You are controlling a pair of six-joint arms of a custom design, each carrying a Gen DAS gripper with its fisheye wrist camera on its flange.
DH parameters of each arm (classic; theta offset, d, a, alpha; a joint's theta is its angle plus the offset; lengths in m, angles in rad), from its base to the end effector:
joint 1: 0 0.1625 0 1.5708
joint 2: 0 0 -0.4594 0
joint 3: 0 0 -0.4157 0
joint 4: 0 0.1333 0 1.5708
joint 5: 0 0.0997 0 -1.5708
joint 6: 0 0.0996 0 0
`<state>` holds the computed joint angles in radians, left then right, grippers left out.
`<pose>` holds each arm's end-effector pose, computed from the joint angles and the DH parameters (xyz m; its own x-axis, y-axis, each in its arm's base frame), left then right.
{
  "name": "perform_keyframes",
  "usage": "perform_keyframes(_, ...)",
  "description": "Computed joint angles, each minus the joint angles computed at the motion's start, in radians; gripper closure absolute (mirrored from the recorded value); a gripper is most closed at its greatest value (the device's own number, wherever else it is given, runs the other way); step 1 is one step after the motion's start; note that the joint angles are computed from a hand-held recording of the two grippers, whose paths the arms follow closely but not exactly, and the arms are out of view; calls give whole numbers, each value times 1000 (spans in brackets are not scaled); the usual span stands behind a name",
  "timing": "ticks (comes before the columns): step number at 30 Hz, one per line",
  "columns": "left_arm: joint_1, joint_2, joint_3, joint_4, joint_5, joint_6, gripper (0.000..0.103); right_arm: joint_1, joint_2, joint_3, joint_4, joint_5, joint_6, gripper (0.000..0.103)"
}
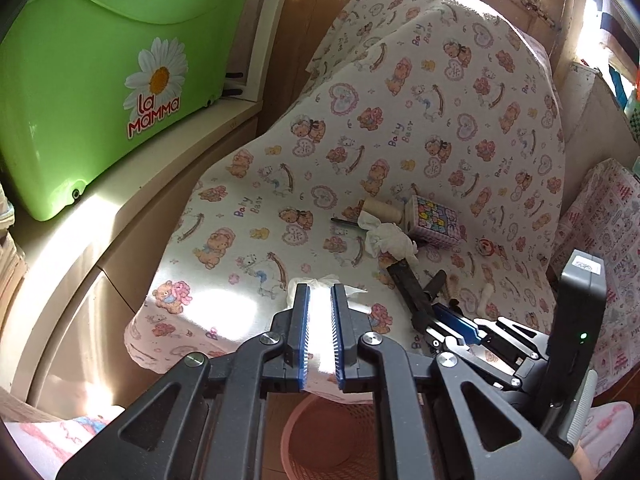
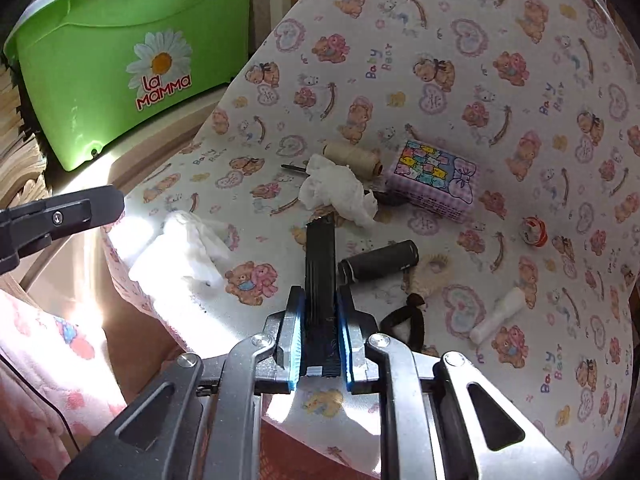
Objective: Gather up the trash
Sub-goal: 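Grasp the white tissue with the left gripper while the right gripper grasps the black comb, then carry the tissue and comb in both grippers over the pink wastebasket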
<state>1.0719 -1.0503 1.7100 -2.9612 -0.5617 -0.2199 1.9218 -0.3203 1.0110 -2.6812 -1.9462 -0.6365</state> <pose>-0.1279 -0.6895 0.3333 -0.7979 -0.3780 -0.4695 0.1868 0.5856 -0.7888 0.3953 -0.7980 -0.0017 -0.5572 -0.6541 0.5115 -0.8023 0.5829 -0.1287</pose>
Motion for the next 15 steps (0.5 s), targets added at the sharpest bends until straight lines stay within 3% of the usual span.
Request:
perform_keyframes(6,2,-6,8,-4,-36,12,99,-1,-77,87,-71,49,55,88)
perform_keyframes(9,7,-16,15,16,-85,-9,103,4,-126,148,-127,56,51,88)
perform_keyframes(11,5,-14,16,19,-76,-18,103,8,-159,187,-154,64,40,88)
perform_keyframes(12,4,-9,13,19,-59,-19,98,10,-175,208,-169,64,35,88)
perform_keyframes(14,8,4,-3,56,-25,-42,61,12,-203,247,-209,62,23,88)
perform_keyframes(15,17,9,-13,73,-36,-40,33,11,-215,263,-226,64,23,88)
